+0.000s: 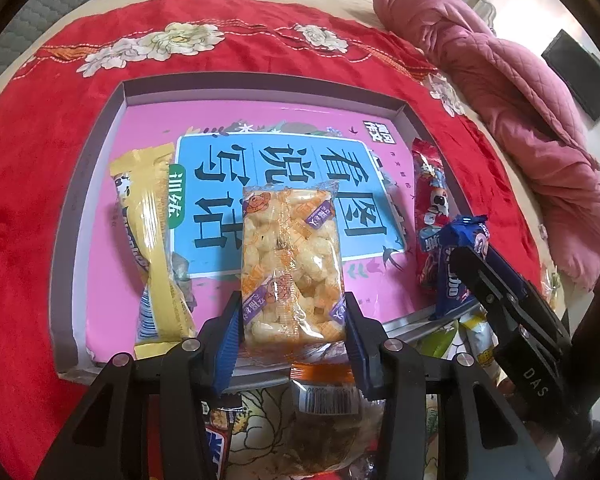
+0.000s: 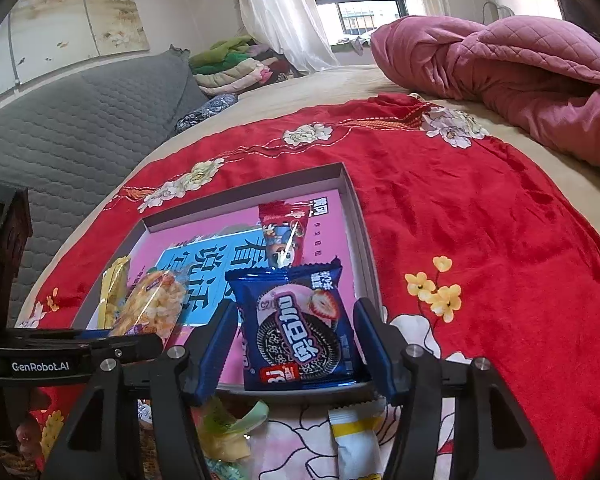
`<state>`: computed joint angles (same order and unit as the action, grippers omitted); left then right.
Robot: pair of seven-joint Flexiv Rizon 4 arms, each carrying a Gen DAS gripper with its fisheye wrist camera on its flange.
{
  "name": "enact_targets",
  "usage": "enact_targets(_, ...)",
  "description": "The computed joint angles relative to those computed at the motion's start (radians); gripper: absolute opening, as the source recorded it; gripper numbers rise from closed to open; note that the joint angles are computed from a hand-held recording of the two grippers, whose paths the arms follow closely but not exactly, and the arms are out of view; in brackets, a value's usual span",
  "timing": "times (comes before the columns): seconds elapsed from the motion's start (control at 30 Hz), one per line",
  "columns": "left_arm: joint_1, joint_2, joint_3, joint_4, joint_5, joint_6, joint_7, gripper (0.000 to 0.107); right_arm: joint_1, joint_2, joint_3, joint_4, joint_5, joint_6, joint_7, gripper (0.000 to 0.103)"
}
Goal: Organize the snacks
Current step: 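Lower the puff bag into the box with left tool while right tool lowers the Oreo pack beside it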
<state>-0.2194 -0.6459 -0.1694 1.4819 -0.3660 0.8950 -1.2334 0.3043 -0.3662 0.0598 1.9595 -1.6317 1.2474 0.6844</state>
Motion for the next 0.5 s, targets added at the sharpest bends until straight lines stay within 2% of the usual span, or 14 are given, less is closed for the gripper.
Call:
enact_targets(0.17,0.002,0.000,-0.002,0.002,-0.003,-0.003,0.000,0.048,-0.003,0.004,0.000,0.002,-0.011,0.002,0.015,0.064)
enact_targets(0.5,0.008,0.000,-0.003,0.006,-0.017,-0.006,-0.007,0.048,-0.012,0.004,0.005,0.000,-0.027,0.005,0.029,0.064)
